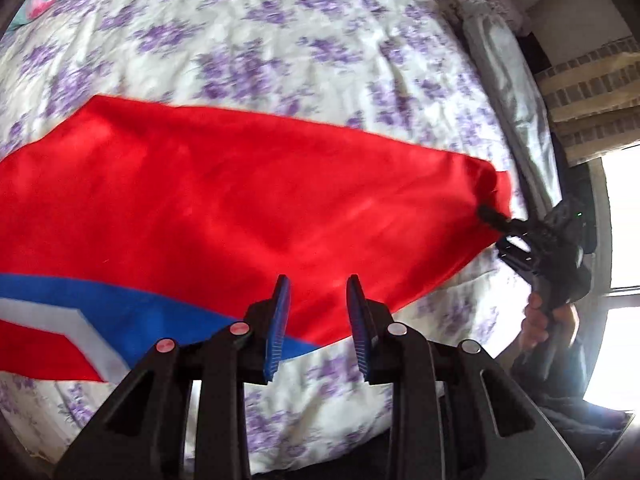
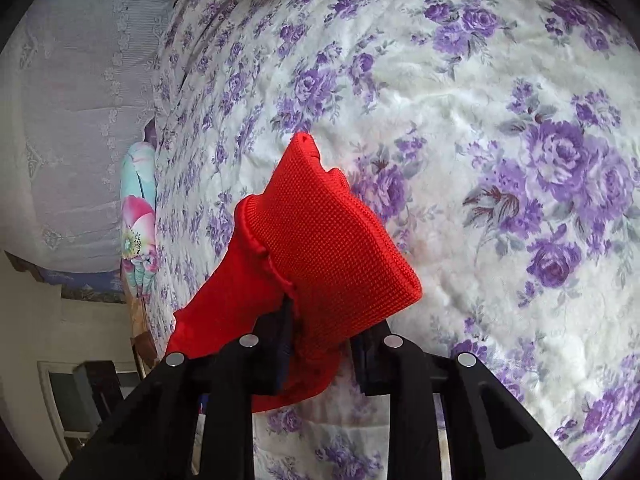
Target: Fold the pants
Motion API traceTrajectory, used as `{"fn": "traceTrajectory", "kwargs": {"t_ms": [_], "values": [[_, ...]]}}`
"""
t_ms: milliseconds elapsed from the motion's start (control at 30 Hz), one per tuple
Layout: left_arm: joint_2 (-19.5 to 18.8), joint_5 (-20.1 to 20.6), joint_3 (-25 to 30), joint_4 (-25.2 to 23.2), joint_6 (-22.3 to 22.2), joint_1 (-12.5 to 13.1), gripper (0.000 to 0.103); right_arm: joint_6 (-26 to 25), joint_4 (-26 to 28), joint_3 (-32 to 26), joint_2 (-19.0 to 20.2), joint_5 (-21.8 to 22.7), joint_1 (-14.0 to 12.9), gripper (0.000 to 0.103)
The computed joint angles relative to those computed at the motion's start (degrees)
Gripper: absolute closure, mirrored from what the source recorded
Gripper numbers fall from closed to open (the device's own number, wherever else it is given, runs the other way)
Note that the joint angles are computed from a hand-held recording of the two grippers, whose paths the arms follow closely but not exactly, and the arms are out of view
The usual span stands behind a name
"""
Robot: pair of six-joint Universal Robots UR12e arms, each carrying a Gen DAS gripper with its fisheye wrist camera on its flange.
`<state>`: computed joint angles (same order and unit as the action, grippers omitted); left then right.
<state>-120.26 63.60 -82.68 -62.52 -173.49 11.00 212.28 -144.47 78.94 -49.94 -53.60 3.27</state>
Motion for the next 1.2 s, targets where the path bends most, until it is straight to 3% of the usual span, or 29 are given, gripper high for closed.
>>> {"fn": "traceTrajectory", "kwargs": {"t_ms": [67,133,267,400,767,800,900,967,1067,1200], "values": [[-1.63,-3.59,1.75,0.92,-0.35,-1.07,0.076,-1.75,0.58,0.09,-0.62,-1.58,0.36,0.078],[-3.40,-4.33,3.38,2.72,-1.06,-2.71,0.077,-2.47,1.21,-0.06,-0.93,-2.16,0.54,0.078],[-6.22,-3.09,5.81,2.98,-1.80,-4.97,0.085,-3.42,1.99,-0.33,-1.47,-2.12,0.60,0.078],[-7.76,-0.59,6.60,2.52,-0.78,-6.35,0.086,-6.28,3.32,-0.75,-2.17,-2.83,1.15,0.078],[-6.65,-2.18,4.82,3.84,-1.64,-5.07,0.088,-12.90,9.28,-4.66,-2.28,-7.15,3.14,0.078],[-6.12,-1.46,4.62,4.16,-1.64,-4.69,0.088,-13.53,10.04,-5.22,-2.23,-7.54,3.35,0.079],[-2.81,-0.46,1.15,11.31,-3.74,-1.73,0.088,-17.23,12.59,-7.55,-1.92,-8.67,4.31,0.079],[0.23,4.78,-2.21,17.09,-6.43,0.97,0.086,-19.86,13.85,-9.27,-1.42,-9.70,5.24,0.079],[3.73,13.60,-6.35,21.04,-11.71,4.93,0.085,-22.06,16.05,-11.94,-0.20,-9.54,6.41,0.079],[6.23,18.01,-10.57,22.51,-18.24,9.49,0.085,-27.46,21.69,-17.62,2.51,-9.44,8.38,0.079]]}}
